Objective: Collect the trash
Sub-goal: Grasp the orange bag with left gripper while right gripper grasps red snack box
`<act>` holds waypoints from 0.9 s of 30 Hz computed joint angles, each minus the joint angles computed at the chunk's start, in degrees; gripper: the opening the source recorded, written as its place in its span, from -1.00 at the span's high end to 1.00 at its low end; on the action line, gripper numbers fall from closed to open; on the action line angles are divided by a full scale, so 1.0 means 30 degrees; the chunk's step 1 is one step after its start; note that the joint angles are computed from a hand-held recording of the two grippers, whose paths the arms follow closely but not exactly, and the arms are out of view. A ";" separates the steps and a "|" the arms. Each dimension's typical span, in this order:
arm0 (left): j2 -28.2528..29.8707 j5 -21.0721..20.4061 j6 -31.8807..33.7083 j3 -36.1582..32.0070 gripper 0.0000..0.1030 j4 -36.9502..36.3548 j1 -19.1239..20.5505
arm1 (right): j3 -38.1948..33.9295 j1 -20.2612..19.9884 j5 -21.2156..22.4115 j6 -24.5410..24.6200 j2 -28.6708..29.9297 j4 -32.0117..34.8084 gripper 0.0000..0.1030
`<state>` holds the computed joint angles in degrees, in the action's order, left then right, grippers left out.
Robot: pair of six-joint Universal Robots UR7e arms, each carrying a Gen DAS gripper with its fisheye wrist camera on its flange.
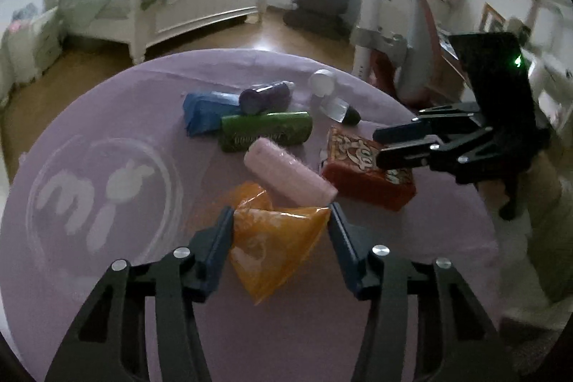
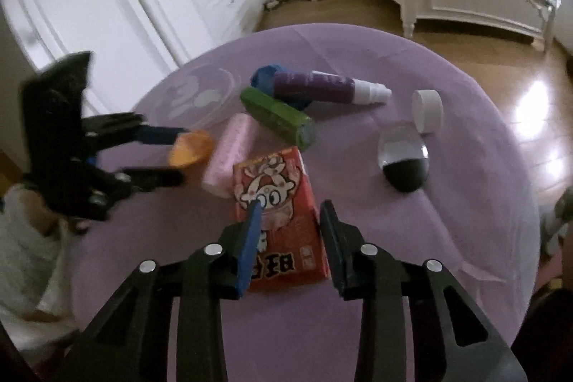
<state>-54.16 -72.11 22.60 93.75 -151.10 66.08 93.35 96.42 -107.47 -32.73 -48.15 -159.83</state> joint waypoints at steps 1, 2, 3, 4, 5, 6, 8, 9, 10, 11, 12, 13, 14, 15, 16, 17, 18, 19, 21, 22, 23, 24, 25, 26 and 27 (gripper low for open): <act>-0.0111 0.0133 -0.0215 0.0292 0.01 -0.0145 -0.0069 | -0.0027 0.0067 -0.0182 -0.0124 0.0170 -0.0455 -0.28; -0.0215 0.0206 -0.0223 0.0597 0.01 -0.0423 -0.0112 | 0.0052 0.0109 -0.0135 -0.0324 0.0307 -0.0935 -0.47; -0.0329 0.0299 -0.0223 0.0920 0.01 -0.0767 -0.0154 | 0.0058 0.0087 0.0073 -0.0575 0.0347 -0.1030 -0.52; -0.0418 0.0342 -0.0457 0.1057 0.00 -0.0883 -0.0181 | -0.0115 0.0080 0.0192 -0.0625 0.0412 -0.0569 -0.53; -0.0470 0.0349 -0.0663 0.1056 0.00 -0.0840 -0.0175 | -0.0334 0.0105 0.0156 -0.0540 0.0555 -0.0131 -0.53; -0.0503 0.0365 -0.0892 0.1078 -0.04 -0.0832 -0.0182 | -0.0382 0.0154 0.0094 -0.0488 0.0630 0.0183 -0.53; -0.0512 0.0665 -0.0871 0.1198 -0.11 -0.1070 -0.0251 | -0.0628 0.0279 -0.0122 -0.0500 0.1074 0.0356 -0.53; -0.0463 0.0990 -0.0878 0.1239 -0.20 -0.1083 -0.0331 | -0.0484 0.0378 -0.0503 -0.0479 0.1190 0.0259 -0.52; -0.0376 0.1415 -0.0843 0.1209 -0.31 -0.0975 -0.0404 | -0.0429 0.0514 -0.1028 -0.0448 0.1420 -0.0070 -0.28; -0.0333 0.1764 -0.0807 0.1217 -0.41 -0.0900 -0.0471 | -0.0375 0.0625 -0.1457 -0.0375 0.1609 -0.0342 -0.03; -0.0253 0.2267 -0.0833 0.1159 -0.58 -0.0745 -0.0535 | 0.0057 0.0644 -0.1436 -0.0115 0.1538 -0.1131 -0.03; -0.0222 0.2539 -0.0921 0.1140 -0.71 -0.0710 -0.0562 | 0.0248 0.0594 -0.1215 0.0329 0.1493 -0.1324 -0.03; -0.0181 0.2679 -0.1003 0.1080 -0.72 -0.0769 -0.0552 | 0.0492 0.0519 -0.0834 0.0906 0.1399 -0.1582 -0.02; -0.0200 0.2672 -0.0988 0.1083 -0.73 -0.0877 -0.0519 | 0.0878 0.0443 -0.0441 0.1317 0.1194 -0.2018 -0.02; -0.0187 0.2661 -0.0949 0.1075 -0.72 -0.1113 -0.0468 | 0.1552 0.0355 0.0195 0.1832 0.0841 -0.2817 -0.02; -0.0163 0.2489 -0.1079 0.0913 -0.72 -0.1042 -0.0351 | 0.1911 0.0299 0.0610 0.2151 0.0652 -0.3233 -0.02; -0.0107 0.2209 -0.1297 0.0691 -0.70 -0.0659 -0.0228 | 0.2378 0.0216 0.1157 0.2575 0.0384 -0.3731 -0.02; -0.0005 0.1962 -0.1610 0.0346 -0.55 0.0047 -0.0076 | 0.3041 0.0088 0.1977 0.3219 0.0042 -0.4501 -0.02; 0.0063 0.1950 -0.1654 0.0161 -0.18 0.0357 -0.0063 | 0.3834 -0.0126 0.2922 0.3842 -0.0422 -0.5364 -0.02; 0.0079 0.2077 -0.1508 0.0197 0.22 0.0316 -0.0116 | 0.4339 -0.0249 0.3547 0.4316 -0.0665 -0.5945 -0.02; 0.0093 0.2311 -0.1463 0.0251 0.38 0.0227 -0.0162 | 0.4673 -0.0342 0.3937 0.4591 -0.0857 -0.6295 -0.02; 0.0084 0.2333 -0.1663 0.0240 0.60 0.0294 -0.0133 | 0.5032 -0.0414 0.4248 0.4837 -0.1083 -0.6636 -0.02; 0.0011 0.2104 -0.1927 0.0280 0.61 0.0258 -0.0056 | 0.5426 -0.0477 0.4504 0.5079 -0.1284 -0.7071 -0.02; -0.0105 0.1784 -0.2330 0.0355 0.61 0.0211 0.0030 | 0.5570 -0.0501 0.4687 0.5253 -0.1411 -0.7242 -0.02; -0.0242 0.1741 -0.2409 0.0503 0.62 0.0085 0.0029 | 0.5875 -0.0569 0.4887 0.5346 -0.1671 -0.7437 -0.02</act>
